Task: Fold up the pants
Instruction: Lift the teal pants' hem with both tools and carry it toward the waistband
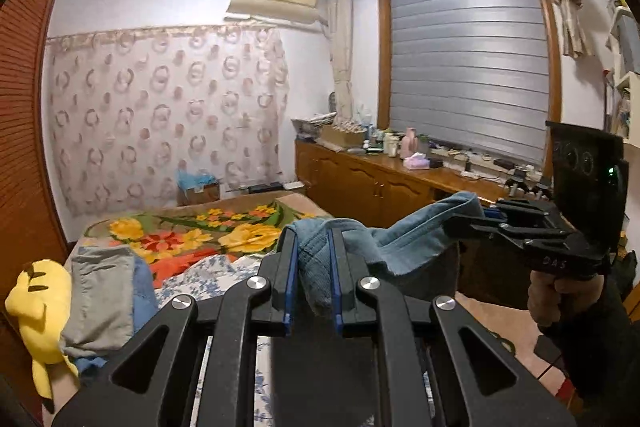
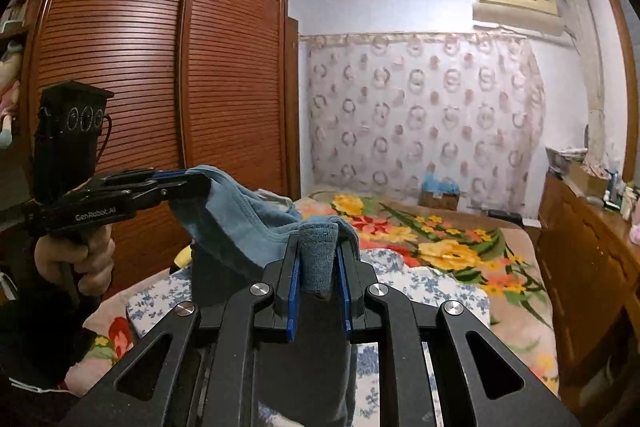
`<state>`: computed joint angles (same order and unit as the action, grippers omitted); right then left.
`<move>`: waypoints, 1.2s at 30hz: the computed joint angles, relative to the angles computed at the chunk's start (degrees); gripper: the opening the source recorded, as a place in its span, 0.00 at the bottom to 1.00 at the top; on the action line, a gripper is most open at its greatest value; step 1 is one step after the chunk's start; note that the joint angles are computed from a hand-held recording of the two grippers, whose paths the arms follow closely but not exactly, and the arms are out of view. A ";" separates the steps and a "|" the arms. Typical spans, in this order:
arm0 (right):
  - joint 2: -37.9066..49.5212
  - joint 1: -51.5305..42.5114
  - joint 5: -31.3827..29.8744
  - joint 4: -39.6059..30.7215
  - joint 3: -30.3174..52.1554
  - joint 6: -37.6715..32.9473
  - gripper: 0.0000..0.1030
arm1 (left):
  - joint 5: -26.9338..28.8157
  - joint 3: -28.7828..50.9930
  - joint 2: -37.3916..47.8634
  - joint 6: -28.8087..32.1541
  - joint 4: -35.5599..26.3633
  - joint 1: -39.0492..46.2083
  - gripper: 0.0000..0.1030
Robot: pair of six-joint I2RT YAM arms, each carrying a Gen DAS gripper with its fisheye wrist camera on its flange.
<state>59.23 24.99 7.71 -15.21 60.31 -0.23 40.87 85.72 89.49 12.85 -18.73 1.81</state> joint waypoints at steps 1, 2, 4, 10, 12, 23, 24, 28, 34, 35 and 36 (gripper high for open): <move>1.08 -1.89 -1.84 1.24 -0.63 -0.37 0.16 | -0.94 1.27 2.12 -0.02 0.24 -0.02 0.14; 3.48 -4.00 -3.83 2.13 0.16 -0.82 0.16 | -1.87 2.39 3.59 0.00 0.13 -0.10 0.14; 8.69 -8.14 -7.41 3.41 2.41 -2.19 0.16 | -5.16 7.51 9.08 0.03 -0.42 -0.70 0.14; 26.37 -10.56 -6.45 -1.17 23.28 -2.45 0.16 | -10.93 22.73 19.31 -1.94 -3.39 -1.43 0.14; 29.96 -10.01 -5.04 -1.19 28.45 -1.51 0.16 | -10.64 21.88 18.54 -2.38 -2.42 -1.14 0.14; 34.30 -7.57 -4.42 -0.64 24.12 -0.89 0.16 | -11.85 7.53 16.89 4.08 -0.96 0.08 0.14; 34.77 -7.29 -4.74 -1.24 23.54 -0.88 0.16 | -12.09 5.79 16.16 4.26 -0.72 -0.06 0.14; 36.74 -6.82 -5.87 -4.46 25.80 -0.45 0.16 | -11.54 0.42 13.87 4.76 -0.02 0.30 0.14; 35.65 -7.38 -8.49 -5.79 26.20 0.83 0.16 | -10.05 -2.41 10.62 5.56 -1.15 1.19 0.14; 34.28 -8.15 -9.32 -4.56 23.57 0.58 0.16 | -9.93 -2.66 10.47 5.73 -1.22 1.21 0.14; 33.49 -8.35 -9.52 -3.50 21.68 0.44 0.16 | -9.95 -2.85 10.32 5.73 -1.26 1.15 0.14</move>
